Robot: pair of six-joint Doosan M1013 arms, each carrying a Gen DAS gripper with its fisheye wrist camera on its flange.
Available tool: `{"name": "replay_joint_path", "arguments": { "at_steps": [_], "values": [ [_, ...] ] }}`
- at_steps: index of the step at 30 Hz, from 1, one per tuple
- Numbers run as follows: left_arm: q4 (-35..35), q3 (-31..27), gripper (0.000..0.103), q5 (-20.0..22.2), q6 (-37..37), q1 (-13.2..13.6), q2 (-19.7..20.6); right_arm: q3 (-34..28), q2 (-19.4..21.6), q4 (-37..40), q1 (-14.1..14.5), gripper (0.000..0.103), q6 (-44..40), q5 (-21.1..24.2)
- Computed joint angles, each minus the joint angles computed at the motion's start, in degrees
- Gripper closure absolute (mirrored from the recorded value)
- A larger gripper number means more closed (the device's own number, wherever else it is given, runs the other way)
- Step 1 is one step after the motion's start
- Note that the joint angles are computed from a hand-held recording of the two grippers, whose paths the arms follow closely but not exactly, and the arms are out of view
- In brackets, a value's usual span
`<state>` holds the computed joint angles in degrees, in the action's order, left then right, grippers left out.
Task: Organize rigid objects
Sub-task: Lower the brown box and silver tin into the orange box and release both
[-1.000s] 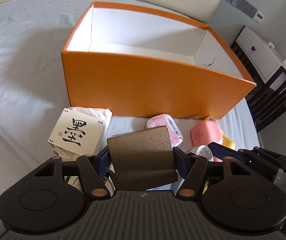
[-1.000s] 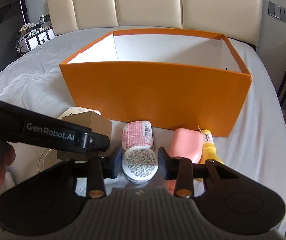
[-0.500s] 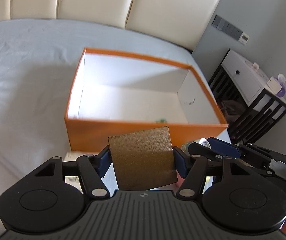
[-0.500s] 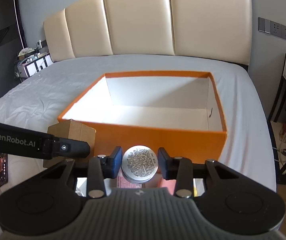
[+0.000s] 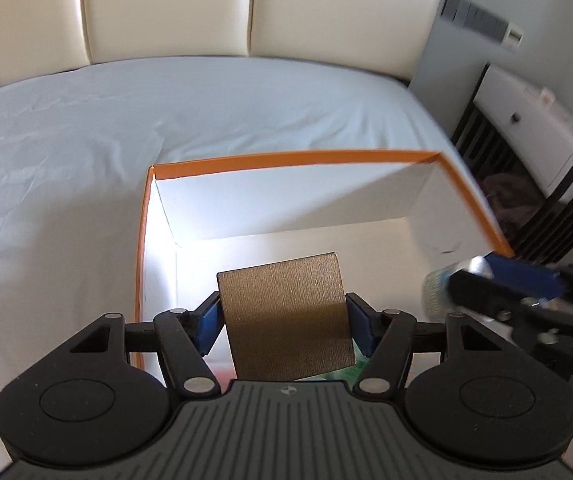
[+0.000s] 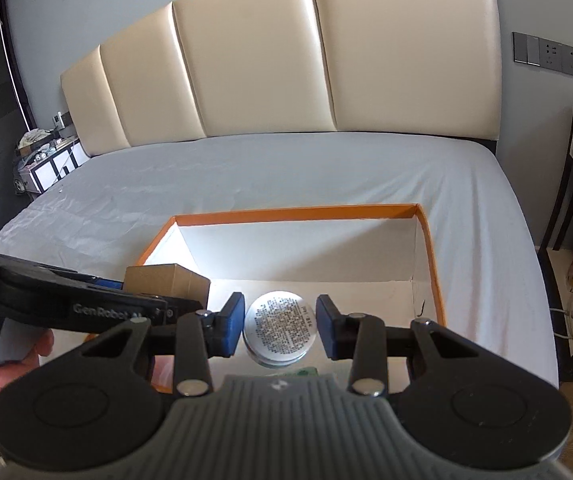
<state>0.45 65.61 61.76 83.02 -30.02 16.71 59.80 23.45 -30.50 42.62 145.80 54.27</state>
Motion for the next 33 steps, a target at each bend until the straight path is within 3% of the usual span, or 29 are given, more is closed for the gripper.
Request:
{"name": "replay_joint_path", "arguments": {
  "at_steps": [4, 8, 18, 25, 29, 33],
  "values": [
    [-0.8, -1.9, 0.030, 3.7, 1.7, 0.4, 2.6, -3.4, 2.7, 3.7, -1.4, 0.064, -4.5, 2.4],
    [7.6, -2.2, 0.030, 5.5, 0.6, -1.4, 3.8, -6.6, 5.3, 7.5, -2.5, 0.064, -7.9, 4.8],
    [14.1, -2.2, 0.029, 9.0, 2.1, -3.7, 4.2, -8.7, 7.4, 12.0, -3.5, 0.064, -10.0, 6.1],
    [12.0, -2.3, 0.025, 7.9, 2.3, -2.9, 4.0, -10.0, 8.3, 13.7, -3.7, 0.064, -9.9, 8.0],
    [8.2, -2.1, 0.038, 6.5, 0.6, -1.4, 3.0, -11.0, 9.0, 14.9, -3.9, 0.064, -7.9, 9.4],
    [3.5, -0.1, 0.039, 0.6, -3.0, 1.1, 0.5, -12.8, 10.0, 16.0, -4.2, 0.064, -6.9, 11.3]
  ]
}}
